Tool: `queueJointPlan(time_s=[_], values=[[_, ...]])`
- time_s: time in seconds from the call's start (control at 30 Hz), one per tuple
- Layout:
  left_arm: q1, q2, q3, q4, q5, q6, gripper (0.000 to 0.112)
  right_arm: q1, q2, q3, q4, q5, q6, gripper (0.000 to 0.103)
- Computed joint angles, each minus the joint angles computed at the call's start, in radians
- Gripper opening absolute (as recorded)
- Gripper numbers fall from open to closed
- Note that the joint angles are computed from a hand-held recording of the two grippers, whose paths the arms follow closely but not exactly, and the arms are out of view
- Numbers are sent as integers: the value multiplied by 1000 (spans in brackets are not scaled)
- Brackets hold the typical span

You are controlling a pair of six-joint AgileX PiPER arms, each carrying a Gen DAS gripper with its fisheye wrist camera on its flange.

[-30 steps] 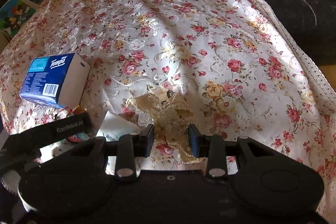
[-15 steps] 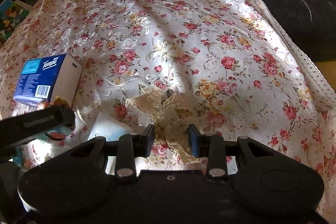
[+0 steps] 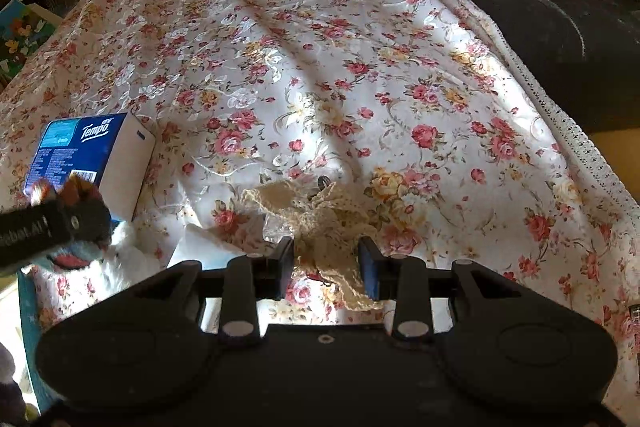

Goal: Organize soft objects
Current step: 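Carry the knitted bundle and the lace doily toward the gold tray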

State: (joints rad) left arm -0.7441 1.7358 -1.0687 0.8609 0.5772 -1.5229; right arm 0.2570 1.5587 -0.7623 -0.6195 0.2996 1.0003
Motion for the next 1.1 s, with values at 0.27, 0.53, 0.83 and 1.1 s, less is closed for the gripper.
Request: queueJointPlan(time_s=[0.27,0.53,0.83,1.1], values=[[-48,-68,21,-26,25,24,60,31,33,-17,-169,67,170,34],[-113,-171,63,-12,91,13,60,73,44,-23,-188,89,162,62],[-179,-278,142,-46,130,-50,60,59,59,-46,-96,93,74,81],[-255,-316,196,-139,143,-40,60,26,122,-100,11,94,-7,81]])
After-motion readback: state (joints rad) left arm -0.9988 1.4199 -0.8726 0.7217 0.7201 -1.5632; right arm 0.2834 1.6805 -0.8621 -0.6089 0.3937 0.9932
